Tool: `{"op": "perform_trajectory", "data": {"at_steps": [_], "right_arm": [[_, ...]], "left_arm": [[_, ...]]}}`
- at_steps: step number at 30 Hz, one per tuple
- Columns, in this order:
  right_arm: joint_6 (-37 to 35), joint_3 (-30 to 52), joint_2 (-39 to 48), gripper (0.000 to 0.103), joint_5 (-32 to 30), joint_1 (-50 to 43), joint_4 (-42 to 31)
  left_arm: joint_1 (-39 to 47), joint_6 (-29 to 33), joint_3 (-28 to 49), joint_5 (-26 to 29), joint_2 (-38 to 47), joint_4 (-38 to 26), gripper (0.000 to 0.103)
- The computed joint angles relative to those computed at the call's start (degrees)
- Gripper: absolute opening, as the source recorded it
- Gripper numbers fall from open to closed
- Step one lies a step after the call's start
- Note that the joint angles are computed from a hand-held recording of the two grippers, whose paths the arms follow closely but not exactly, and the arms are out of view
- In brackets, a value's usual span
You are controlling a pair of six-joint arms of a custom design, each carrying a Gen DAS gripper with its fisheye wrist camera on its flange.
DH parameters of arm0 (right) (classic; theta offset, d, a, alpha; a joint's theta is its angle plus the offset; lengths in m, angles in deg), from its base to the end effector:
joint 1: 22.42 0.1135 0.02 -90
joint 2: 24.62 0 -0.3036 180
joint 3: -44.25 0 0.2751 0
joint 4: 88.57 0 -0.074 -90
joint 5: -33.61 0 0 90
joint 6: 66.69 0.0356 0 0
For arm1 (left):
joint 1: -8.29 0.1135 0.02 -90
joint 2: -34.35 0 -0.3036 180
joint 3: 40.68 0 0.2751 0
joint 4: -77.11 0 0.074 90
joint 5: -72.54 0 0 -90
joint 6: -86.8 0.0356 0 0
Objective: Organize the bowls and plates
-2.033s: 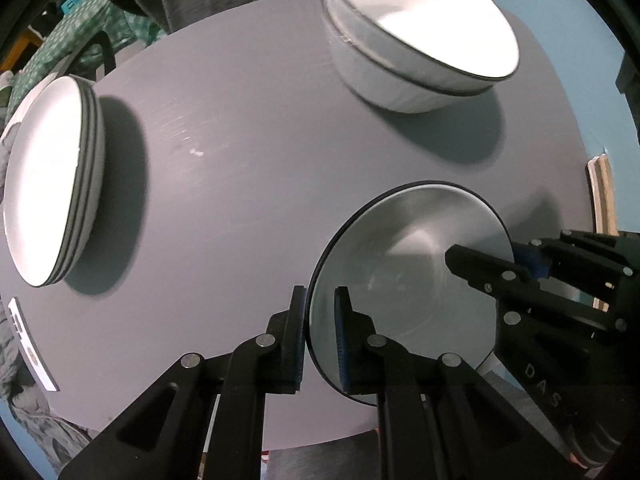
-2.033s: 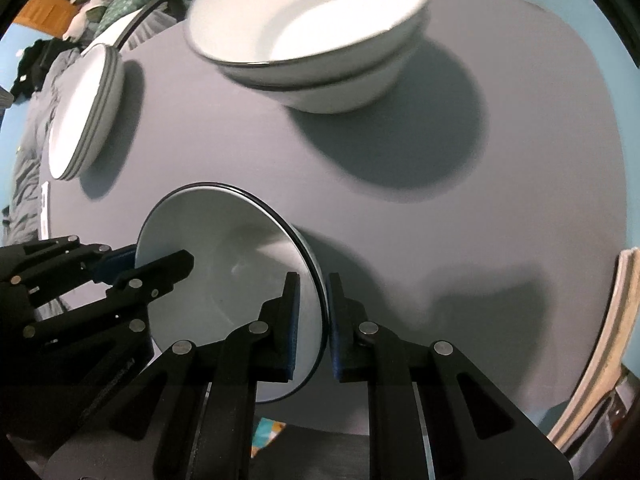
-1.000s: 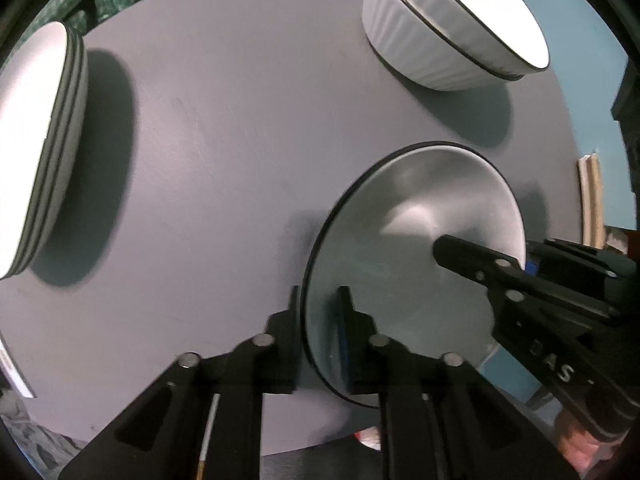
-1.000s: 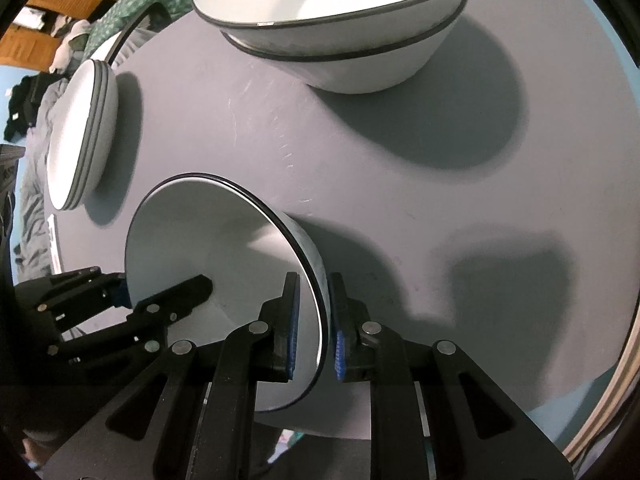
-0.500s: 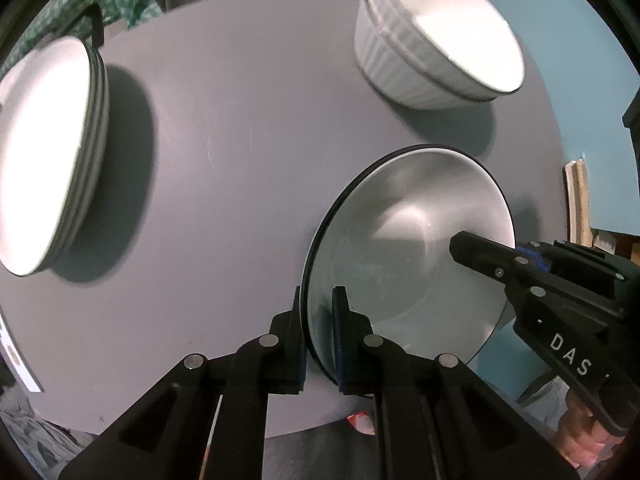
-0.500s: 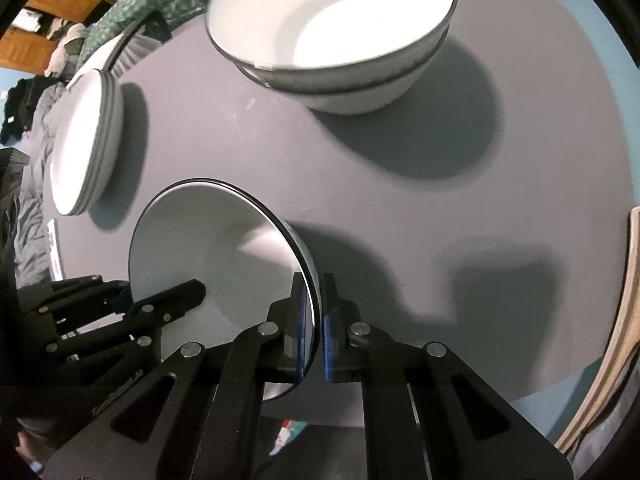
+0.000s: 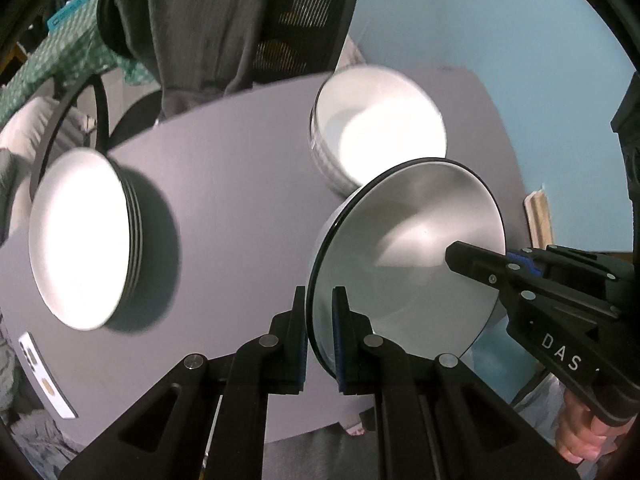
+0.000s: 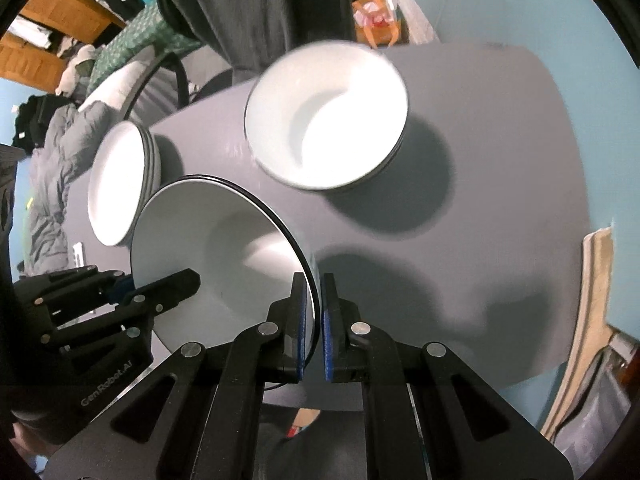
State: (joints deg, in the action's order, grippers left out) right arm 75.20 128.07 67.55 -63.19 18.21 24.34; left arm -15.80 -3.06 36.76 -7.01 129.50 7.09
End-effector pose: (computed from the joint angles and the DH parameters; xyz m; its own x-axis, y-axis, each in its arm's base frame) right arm 0.2486 0.2188 0.2711 -0.9799 0.1887 -0.0650 0.1650 0.9490 0.2685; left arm 0.2837 -0.1339 0.2233 -0.9112 0.4100 -0.0401 0.4102 0.8938 -0.1811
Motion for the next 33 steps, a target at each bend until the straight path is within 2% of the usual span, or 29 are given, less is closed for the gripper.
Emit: {"op": "perform_trajectory", "data": {"at_steps": [8,16,23,33], "right_arm": [[-3.9,4.3,0.7,0.007,2.4,-3.5,-3.5],[-8.6,7.5,5.3,0.007,1.4,-9.2,-3.2],[-12.4,7.9,8.1,0.007,-1.6,-13.2,-3.4],[-14.5,8.2,9.7,0.007,-2.3,-14.9,-3.7]], "left_arm": [[-1.6,0.2,9.7,-1.3,5.8,-0.9,0.01],[-2.7,-0.7,17.1,-2.4,14.1,-0.6,0.01],[-3.8,-1.6,19.7,-4.3,17.8,-1.4,0.01],[-4.4,-2.2,20.4,-5.2,19.1,-0.9,0.01]]}}
